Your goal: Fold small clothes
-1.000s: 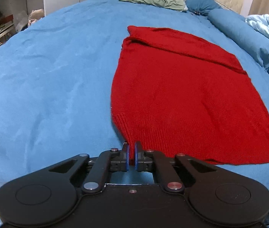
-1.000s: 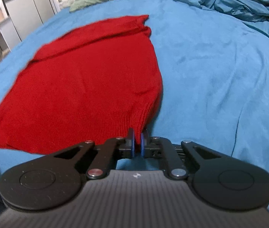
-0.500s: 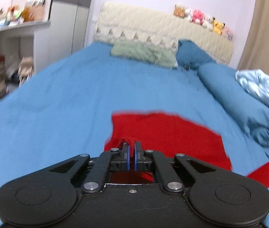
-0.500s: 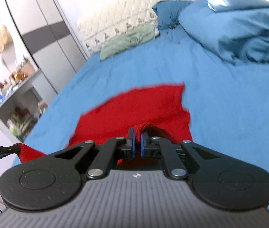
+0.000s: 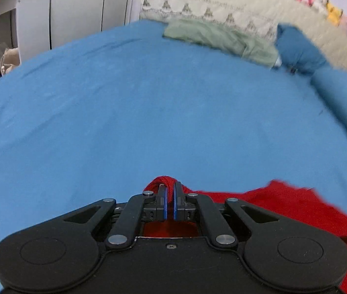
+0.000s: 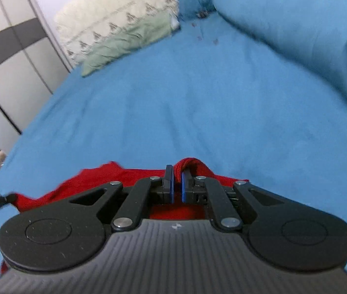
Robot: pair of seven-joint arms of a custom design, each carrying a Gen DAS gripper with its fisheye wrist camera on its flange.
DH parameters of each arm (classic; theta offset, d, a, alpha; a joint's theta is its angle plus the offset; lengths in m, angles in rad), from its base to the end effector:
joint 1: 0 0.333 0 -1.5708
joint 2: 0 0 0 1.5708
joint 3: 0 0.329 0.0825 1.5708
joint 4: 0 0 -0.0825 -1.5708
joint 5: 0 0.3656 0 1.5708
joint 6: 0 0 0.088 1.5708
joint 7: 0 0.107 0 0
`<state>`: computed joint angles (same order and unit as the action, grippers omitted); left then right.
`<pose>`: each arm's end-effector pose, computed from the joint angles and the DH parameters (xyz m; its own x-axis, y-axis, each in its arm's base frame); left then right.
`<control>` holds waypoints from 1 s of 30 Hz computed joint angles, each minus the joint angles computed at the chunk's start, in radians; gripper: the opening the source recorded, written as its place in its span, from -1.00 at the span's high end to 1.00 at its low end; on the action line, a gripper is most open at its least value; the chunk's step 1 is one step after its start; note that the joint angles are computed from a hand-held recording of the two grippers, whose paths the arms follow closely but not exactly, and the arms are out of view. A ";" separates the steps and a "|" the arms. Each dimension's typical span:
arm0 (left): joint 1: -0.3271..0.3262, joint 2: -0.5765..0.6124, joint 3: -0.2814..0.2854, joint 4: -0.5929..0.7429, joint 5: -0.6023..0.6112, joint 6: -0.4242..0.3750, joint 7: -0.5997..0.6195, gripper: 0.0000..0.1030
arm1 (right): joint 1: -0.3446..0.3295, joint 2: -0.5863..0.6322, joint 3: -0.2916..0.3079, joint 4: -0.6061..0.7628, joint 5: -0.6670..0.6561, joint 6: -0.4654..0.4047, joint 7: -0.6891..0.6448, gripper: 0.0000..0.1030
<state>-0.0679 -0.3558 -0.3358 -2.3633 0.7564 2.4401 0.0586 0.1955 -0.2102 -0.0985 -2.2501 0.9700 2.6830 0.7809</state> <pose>0.4164 -0.1904 0.5210 0.5278 -0.8419 0.1128 -0.5557 -0.4427 -0.7037 0.5045 0.0199 0.5341 0.2702 -0.8938 -0.3580 -0.7146 0.0630 -0.6967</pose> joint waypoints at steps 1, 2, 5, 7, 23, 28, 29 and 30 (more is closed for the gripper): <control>0.003 0.012 0.002 0.004 0.012 0.005 0.013 0.92 | 0.008 0.033 0.001 0.016 0.020 0.015 -0.013 0.60; 0.003 0.020 0.007 0.009 0.021 0.014 0.030 0.92 | 0.007 0.056 0.003 0.030 0.027 0.015 -0.026 0.60; -0.003 0.023 0.009 0.035 0.023 -0.011 0.090 0.59 | -0.008 0.093 0.018 0.066 0.013 0.002 -0.038 0.51; -0.018 -0.005 -0.020 0.051 0.036 -0.092 0.119 -0.08 | -0.021 0.078 0.031 0.063 -0.029 0.003 -0.013 -0.10; -0.170 -0.123 -0.041 -0.138 -0.298 -0.036 0.348 -0.53 | -0.006 -0.155 0.047 -0.290 -0.306 0.133 0.208 -1.00; -0.161 -0.078 -0.062 -0.023 -0.329 -0.165 0.373 -0.53 | 0.044 -0.189 -0.018 -0.259 -0.338 0.078 0.240 -1.00; -0.166 -0.083 -0.068 -0.002 -0.325 -0.191 0.374 -0.54 | 0.050 -0.219 -0.030 -0.261 -0.344 0.064 0.231 -1.00; -0.168 -0.077 -0.070 0.028 -0.319 -0.210 0.377 -0.60 | 0.048 -0.251 -0.032 -0.268 -0.360 0.062 0.228 -1.00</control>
<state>-0.2359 -0.4329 -0.4063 -2.3353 0.4370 2.2300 0.4360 0.2438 -0.4613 -0.1300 -2.5177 0.6097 2.7446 1.0087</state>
